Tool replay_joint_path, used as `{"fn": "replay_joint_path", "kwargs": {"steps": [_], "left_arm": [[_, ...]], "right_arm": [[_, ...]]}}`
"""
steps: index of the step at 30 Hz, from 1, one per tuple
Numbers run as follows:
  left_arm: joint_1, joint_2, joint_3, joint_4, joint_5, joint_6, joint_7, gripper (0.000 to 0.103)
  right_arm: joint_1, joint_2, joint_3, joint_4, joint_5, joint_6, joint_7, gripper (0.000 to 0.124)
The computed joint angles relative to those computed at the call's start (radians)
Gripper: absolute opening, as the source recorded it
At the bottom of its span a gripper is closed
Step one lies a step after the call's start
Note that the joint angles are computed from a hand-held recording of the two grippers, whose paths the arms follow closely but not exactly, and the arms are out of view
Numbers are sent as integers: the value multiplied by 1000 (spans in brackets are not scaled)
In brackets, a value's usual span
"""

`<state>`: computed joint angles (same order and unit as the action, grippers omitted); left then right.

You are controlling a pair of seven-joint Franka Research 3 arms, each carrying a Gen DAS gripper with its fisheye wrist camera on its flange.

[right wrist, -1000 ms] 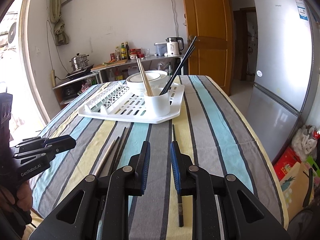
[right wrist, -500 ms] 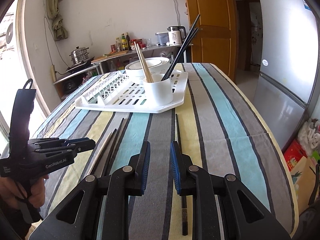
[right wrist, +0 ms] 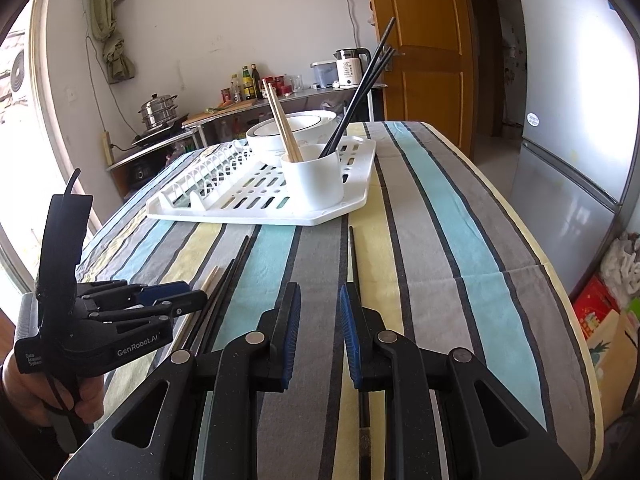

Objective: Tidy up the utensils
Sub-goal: 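Grasp a wooden chopstick with the left tool while the right tool grasps a black chopstick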

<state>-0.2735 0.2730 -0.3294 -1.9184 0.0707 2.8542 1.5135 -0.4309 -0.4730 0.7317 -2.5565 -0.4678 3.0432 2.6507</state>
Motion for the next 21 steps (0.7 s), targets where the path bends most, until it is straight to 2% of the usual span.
{"fn": "replay_joint_path", "kwargs": {"steps": [1,3,6,10,18,21], "left_arm": [[-15,-5,20,-5,29,3,-27,23],[-5,-6,12,-8,24,5,-18,23],[-23,-5,36,-1,76,-2,-39,12],[4,2,12,7,56,-6,16,6],[47,6,-5,12,-23,-5,88,5],[78,13,-28,22,-87,-14,132,5]], "right_arm": [[1,2,-1,2,-1,-1,-2,21],[0,10,-3,8,-4,-3,-4,21],[6,35,-9,23,-14,-4,-10,21],[36,110,-39,66,-37,-1,-26,21],[156,334,-136,230,-96,-58,-79,21],[203,418,-170,305,-97,-95,-123,21]]}}
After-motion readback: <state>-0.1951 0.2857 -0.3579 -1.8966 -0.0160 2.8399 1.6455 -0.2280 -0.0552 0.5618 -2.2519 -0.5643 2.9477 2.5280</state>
